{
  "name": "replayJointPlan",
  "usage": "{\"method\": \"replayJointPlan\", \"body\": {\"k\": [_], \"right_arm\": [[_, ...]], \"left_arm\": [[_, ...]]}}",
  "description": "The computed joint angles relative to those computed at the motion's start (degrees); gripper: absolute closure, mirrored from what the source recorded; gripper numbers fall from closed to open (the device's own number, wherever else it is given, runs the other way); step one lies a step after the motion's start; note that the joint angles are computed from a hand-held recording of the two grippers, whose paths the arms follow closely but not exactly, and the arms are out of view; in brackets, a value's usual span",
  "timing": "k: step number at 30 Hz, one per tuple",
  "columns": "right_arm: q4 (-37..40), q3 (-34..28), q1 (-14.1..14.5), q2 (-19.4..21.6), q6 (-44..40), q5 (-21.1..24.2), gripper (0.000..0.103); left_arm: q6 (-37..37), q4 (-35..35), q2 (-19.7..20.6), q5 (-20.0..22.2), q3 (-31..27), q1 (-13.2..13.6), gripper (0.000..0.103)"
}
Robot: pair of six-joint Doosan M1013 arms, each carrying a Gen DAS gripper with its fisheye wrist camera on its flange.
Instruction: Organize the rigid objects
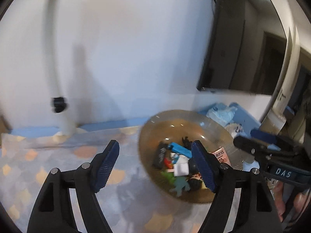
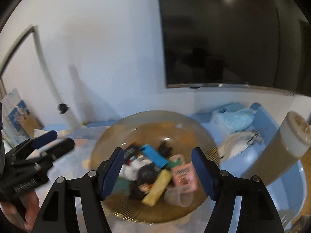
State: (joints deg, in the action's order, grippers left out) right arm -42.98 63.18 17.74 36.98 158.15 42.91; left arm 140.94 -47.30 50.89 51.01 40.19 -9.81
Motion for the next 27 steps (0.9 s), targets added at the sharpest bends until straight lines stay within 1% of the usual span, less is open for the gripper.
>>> {"method": "replayJointPlan", "body": {"k": [3,4,5,6,8,9,11,13,14,16,18,19,20,22,23,26,27], "right_arm": [[0.1,-0.4,1.4,-0.3,-0.2,-1.6,0.032],[-0.3,-0.8,2.0,-0.1,-0.4,-1.8,0.029],[-0.7,-1.4,2.7,0.0,-0.8,-2.0,0.021],[-1.5,-2.0,3.6,0.2,-1.1,-2.5,0.019],[-2.8,-3.2,5.0,0.9,-1.7,-3.6,0.014],[-3.0,-4.2,5.7,1.5,-2.6,-4.0,0.014],[-2.4,-6.3,7.0,3.1,-4.7,-4.0,0.008],[-2.5,-8.7,8.3,5.6,-5.0,-2.5,0.005],[-2.7,-9.8,8.8,7.0,-4.9,-1.4,0.005],[-3.9,-12.0,10.0,9.9,-4.6,1.7,0.005],[-3.2,-13.9,10.6,12.5,-5.3,4.5,0.005],[-2.5,-14.2,10.7,13.4,-5.2,5.1,0.005],[-1.4,-14.1,10.7,13.8,-5.3,5.1,0.005],[0.6,-13.6,10.5,14.0,-5.7,4.2,0.005],[1.2,-13.4,10.4,14.1,-5.6,4.0,0.005],[2.1,-13.5,10.1,14.3,-6.0,4.2,0.005],[2.0,-13.5,10.0,14.4,-5.7,4.3,0.005]], "left_arm": [[2.4,-3.0,-2.5,-3.5,3.5,1.7,0.028],[3.8,-4.1,-3.6,-4.9,4.9,2.4,0.028],[4.9,-4.8,-4.4,-6.0,6.1,3.0,0.028],[5.7,-5.1,-4.9,-6.8,6.8,3.4,0.027],[7.8,-5.5,-6.4,-9.4,9.4,4.5,0.021],[8.2,-5.4,-6.9,-10.8,10.5,4.9,0.021],[8.4,-5.4,-8.0,-14.1,13.5,5.8,0.021],[5.9,-5.4,-8.4,-16.7,16.4,7.2,0.021],[4.1,-4.2,-8.2,-17.1,16.8,7.5,0.021],[0.5,1.0,-7.4,-18.2,17.6,8.1,0.021],[1.0,3.6,-7.1,-20.0,19.4,8.3,0.021],[1.0,4.6,-6.8,-20.5,20.1,8.3,0.021],[0.3,5.7,-6.5,-20.1,20.1,8.3,0.021],[-3.1,9.0,-5.0,-17.2,18.6,8.3,0.021],[-4.5,10.1,-4.6,-16.7,18.1,8.2,0.021],[-7.7,12.2,-3.8,-16.1,17.2,8.1,0.021],[-8.1,13.1,-3.8,-16.6,17.4,8.0,0.021]]}}
